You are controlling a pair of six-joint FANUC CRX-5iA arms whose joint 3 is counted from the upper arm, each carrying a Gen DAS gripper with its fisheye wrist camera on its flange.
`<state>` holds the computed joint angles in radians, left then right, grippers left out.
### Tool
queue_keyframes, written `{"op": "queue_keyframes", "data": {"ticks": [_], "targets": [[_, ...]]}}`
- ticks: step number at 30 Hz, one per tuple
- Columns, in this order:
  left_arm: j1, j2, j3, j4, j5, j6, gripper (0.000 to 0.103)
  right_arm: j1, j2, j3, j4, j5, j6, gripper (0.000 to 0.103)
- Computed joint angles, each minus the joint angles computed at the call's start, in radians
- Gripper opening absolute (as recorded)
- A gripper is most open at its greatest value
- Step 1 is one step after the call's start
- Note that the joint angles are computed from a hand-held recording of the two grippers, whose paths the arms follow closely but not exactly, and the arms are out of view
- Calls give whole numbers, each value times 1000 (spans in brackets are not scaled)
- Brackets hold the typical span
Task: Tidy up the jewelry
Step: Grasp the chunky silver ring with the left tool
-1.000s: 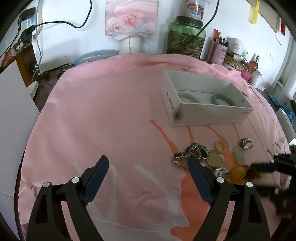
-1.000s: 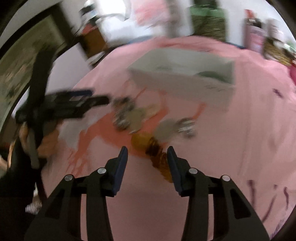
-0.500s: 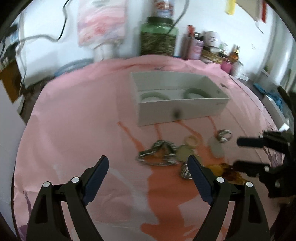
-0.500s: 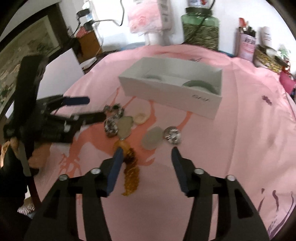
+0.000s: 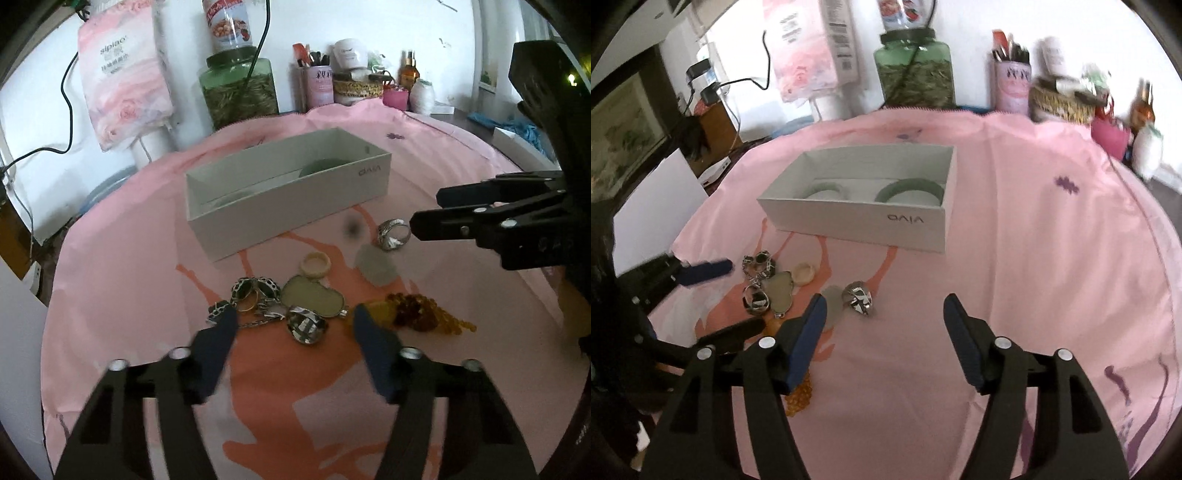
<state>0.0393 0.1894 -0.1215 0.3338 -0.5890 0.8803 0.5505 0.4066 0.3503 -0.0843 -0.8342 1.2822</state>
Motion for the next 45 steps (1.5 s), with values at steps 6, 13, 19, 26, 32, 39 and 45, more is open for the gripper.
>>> {"op": "queue_keyframes", "data": {"ticks": [6,13,19,26,32,39,45], "targets": [[12,31,33,17,-61,3,39,0,-2,0,-14,-1,6,63],[10,37,38,16,-55,3,39,-5,1,6,-37,-6,9,63],[11,16,5,46,-19,-27,25,-9,-7,-7,-45,16,2,63],[39,3,-4,87,-5,1,25,-34,-2,10,-116,12,18,56],[42,19,27,54,-37,45,25,-17,20,28,-103,-3,37,47],[42,19,29,53,-44,51,25,-33,26,37,-135,-7,36,8],[46,25,38,39,-55,71,25,-45,0,9,-130,30,7,7]]}}
